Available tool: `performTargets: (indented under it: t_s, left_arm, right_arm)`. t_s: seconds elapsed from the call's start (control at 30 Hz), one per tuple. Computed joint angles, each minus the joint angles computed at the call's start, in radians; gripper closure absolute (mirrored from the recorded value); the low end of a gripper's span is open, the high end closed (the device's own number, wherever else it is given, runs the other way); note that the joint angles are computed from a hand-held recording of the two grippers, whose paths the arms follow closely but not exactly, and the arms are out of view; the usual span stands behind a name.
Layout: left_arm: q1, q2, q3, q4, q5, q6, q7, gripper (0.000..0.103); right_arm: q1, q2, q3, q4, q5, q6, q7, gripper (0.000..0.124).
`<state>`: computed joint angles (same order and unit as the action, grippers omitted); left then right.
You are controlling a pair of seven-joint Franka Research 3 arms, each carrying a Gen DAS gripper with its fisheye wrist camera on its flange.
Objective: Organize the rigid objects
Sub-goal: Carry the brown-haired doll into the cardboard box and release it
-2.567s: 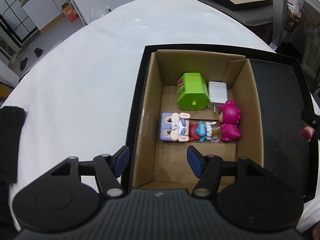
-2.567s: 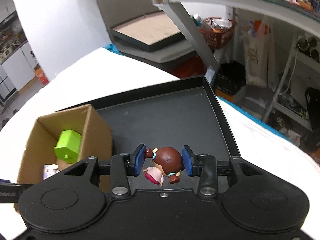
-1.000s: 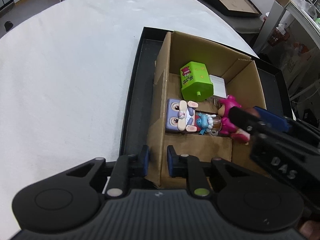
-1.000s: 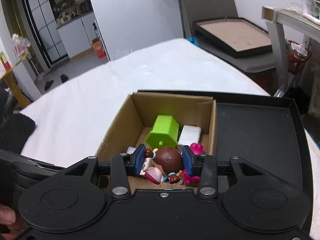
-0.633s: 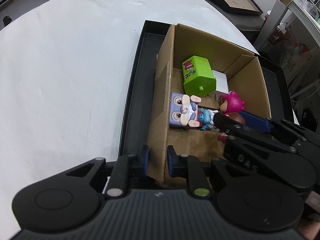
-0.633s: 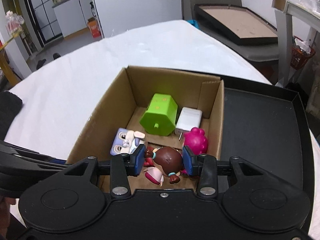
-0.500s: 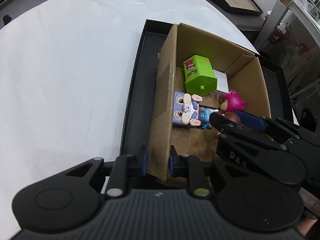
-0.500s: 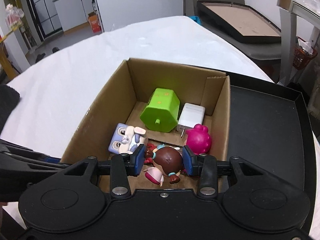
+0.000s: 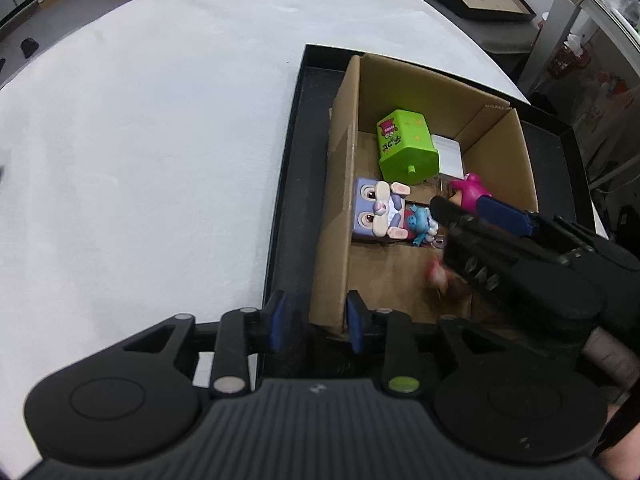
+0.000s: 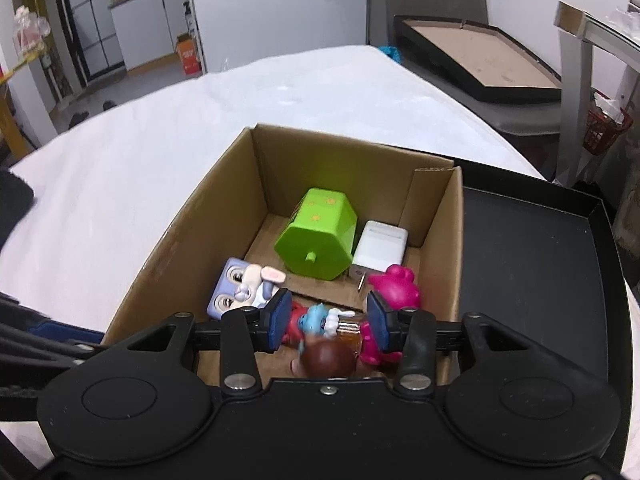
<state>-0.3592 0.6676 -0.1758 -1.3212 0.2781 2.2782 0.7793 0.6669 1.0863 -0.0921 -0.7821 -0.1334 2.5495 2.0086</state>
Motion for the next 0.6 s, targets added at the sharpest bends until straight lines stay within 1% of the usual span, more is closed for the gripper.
performTargets:
  t_s: [0.07,0.13,0.2,0.27,0.33,0.43,0.53,0.6]
  left_arm:
    - [0.001,-0.009,0.000,-0.001,-0.004,-0.002,-0.007,0.069]
    - [0.000,-0.020,0.003,-0.002,0.001,-0.002,-0.013,0.067]
    - [-0.002,-0.025,0.004,0.006,0.006,-0.010,-0.013,0.063]
    - [-0.003,-0.032,0.005,0.010,0.009,-0.009,-0.019,0.060]
    - [-0.003,-0.042,0.005,0.008,0.012,-0.005,-0.023,0.059]
    - [-0.007,-0.054,0.002,0.005,0.016,0.001,-0.027,0.056]
    - [-0.010,-0.063,-0.003,0.000,0.017,0.009,-0.028,0.054]
    - [-0.012,-0.068,-0.007,0.000,0.014,0.013,-0.024,0.052]
  right_arm:
    - [-0.023,-0.018,0.028,-0.027,0.042,0.035,0.024,0.081]
    - [-0.030,-0.060,0.027,-0.083,0.057,0.076,0.039,0.081]
    - [-0.038,-0.088,0.029,-0.109,0.067,0.081,0.042,0.081]
    - [-0.057,-0.108,0.051,-0.123,0.092,0.066,0.027,0.081]
    - [-0.063,-0.138,0.052,-0.154,0.103,0.055,0.028,0.080]
    - [-0.065,-0.184,0.046,-0.204,0.103,0.048,0.036,0.074]
    - [-0.080,-0.234,0.067,-0.262,0.121,0.046,0.026,0.070]
    - [-0.077,-0.267,0.062,-0.297,0.119,0.034,0.032,0.061]
